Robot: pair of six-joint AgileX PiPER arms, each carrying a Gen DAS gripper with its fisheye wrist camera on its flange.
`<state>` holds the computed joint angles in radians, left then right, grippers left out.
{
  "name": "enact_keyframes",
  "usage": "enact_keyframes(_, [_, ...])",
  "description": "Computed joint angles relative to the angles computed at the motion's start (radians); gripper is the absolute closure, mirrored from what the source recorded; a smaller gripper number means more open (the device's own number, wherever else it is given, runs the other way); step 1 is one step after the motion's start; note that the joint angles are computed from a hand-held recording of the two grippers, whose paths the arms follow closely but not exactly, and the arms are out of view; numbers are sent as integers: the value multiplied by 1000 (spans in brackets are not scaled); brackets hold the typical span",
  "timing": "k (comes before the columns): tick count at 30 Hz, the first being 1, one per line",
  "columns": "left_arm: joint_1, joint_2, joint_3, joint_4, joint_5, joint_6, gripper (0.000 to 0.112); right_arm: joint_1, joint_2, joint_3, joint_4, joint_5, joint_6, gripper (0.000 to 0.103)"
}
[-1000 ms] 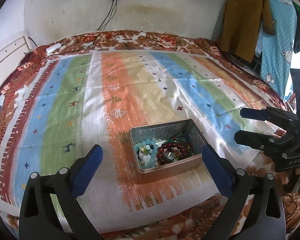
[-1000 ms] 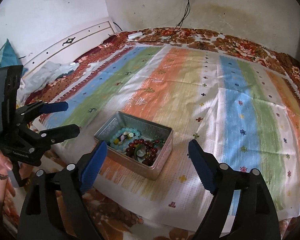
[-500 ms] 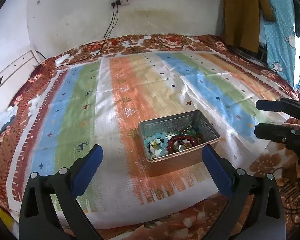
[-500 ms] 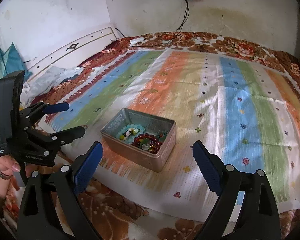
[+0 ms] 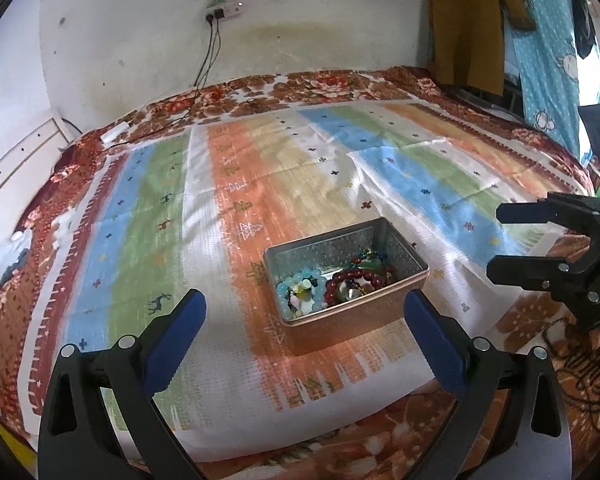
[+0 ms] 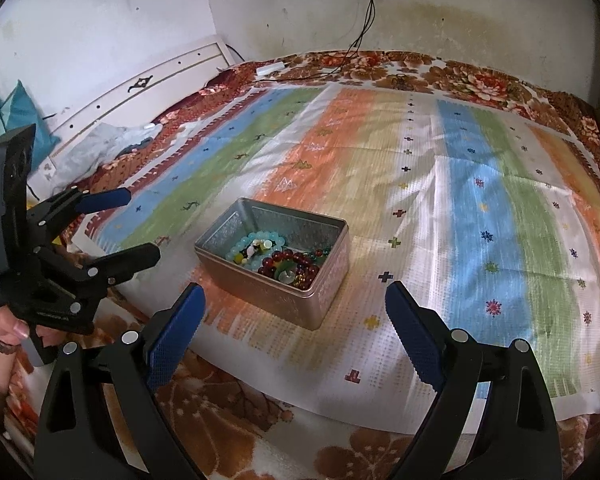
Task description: Organize jewelry
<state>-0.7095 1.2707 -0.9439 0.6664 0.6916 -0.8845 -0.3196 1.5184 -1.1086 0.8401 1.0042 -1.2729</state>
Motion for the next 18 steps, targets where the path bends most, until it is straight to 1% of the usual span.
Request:
enact_keyframes(7, [-11,2,2,29,10,-35,15,13,12,-6,-19,-18,22,11])
enact_keyframes(14, [8,-10,14,17,-13,-41,15,19,10,3,-18,-26,13,11])
enact_keyframes(18, [3,-13,18,22,-13,-46,15,21,11,7,-13,-29,5,11])
